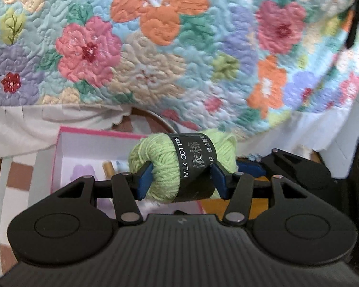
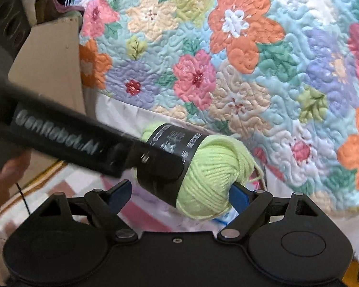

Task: Organize objects
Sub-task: 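Lower the yarn ball into the pink box and open the left tool, then move the left tool down to the clear box of hair ties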

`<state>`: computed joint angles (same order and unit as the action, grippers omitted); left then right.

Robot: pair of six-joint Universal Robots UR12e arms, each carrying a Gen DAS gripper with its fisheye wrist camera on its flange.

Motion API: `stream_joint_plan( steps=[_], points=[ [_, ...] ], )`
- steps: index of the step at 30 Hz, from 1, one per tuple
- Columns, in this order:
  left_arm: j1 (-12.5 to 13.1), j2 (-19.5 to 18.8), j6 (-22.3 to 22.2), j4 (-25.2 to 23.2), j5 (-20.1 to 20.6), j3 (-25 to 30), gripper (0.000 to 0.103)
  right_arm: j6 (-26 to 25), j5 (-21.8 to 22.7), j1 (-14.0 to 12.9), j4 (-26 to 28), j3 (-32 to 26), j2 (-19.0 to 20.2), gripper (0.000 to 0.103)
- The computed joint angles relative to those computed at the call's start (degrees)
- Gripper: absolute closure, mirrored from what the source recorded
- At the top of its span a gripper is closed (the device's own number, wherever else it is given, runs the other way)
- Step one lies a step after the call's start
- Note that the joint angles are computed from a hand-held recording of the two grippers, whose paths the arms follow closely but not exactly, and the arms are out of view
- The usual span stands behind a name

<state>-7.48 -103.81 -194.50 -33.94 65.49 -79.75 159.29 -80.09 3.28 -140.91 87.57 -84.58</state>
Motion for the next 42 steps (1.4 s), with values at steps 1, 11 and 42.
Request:
stream_joint_plan(
  steps=[1,11,42],
  points=[
    [0.1,-0.8,-0.6,0.3,-0.1,0.5,0.051,-3.2,-0.7,0.0,-1.7,0.2,0.9,0.020],
    [1.7,-9.0,-5.3,-2.8,-2.9,5.2,0.052,-5.1,3.0,-2.7,-2.8,-1.7,7.5,0.043],
    [-1.6,-4.8,6.1,-26.3,10.2,8.7,0.050,2.6,1.7,-3.5,10.3,-3.8,6.2,0.032]
  ],
)
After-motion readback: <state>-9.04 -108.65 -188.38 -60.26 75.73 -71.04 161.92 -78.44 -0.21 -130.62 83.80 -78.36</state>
